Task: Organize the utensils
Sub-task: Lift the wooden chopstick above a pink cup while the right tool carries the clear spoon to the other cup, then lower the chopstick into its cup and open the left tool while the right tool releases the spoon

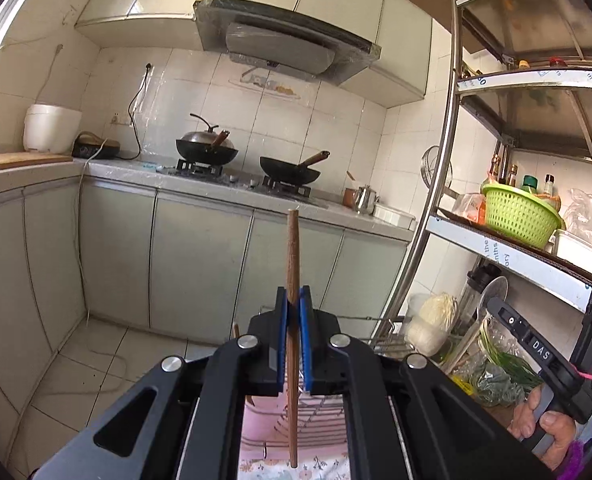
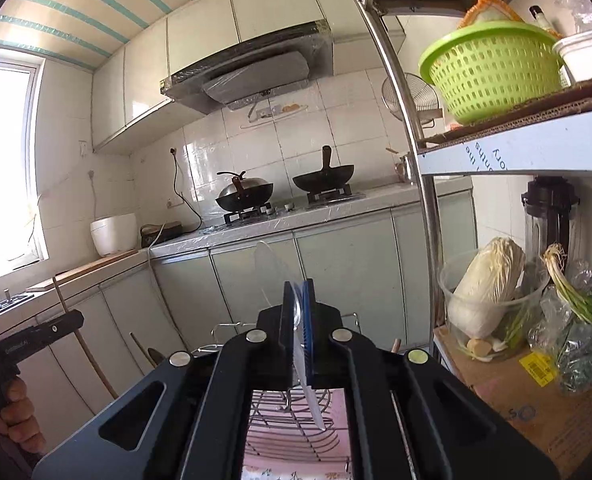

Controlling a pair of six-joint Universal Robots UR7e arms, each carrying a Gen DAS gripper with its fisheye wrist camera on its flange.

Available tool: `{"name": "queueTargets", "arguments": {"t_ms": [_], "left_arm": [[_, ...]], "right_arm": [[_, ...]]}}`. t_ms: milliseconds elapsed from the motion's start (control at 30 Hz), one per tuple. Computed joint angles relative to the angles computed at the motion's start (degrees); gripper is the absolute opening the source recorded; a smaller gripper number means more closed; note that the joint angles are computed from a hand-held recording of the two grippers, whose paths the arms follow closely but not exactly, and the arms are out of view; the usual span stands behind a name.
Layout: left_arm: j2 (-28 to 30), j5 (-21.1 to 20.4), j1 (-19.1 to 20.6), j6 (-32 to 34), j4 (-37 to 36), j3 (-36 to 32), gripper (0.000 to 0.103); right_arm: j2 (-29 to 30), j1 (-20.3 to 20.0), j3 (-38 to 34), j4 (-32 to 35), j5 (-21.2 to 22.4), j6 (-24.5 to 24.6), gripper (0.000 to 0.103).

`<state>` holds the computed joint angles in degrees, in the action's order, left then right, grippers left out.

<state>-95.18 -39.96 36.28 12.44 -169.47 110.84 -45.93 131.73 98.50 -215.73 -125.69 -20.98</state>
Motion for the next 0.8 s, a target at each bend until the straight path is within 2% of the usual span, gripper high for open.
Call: {"name": "queueTargets", "arguments": {"t_ms": [167, 400, 533, 800], "left_arm": [[4.95, -0.17, 0.41, 8.32, -11.39, -2.51, 0.005], [12.22, 0.84, 2.38, 18.87, -23.39, -5.08, 0.005], [13.71, -0.06, 4.15, 18.82, -24.03, -5.09, 0.005], [15.05, -0.59, 7.18, 15.65, -20.89, -4.38, 0.005]], "right_arm": [[2.27, -0.75, -2.42, -2.30, -0.12, -4.46, 0.004], [3.78, -2.76, -3.33, -2.92, 0.51, -5.59, 0.004], [4.21, -3.65, -3.57, -2.69, 0.74, -6.06, 0.004], [4.43, -4.56, -3.47, -2.05, 1.08, -5.61, 0.004]]}}
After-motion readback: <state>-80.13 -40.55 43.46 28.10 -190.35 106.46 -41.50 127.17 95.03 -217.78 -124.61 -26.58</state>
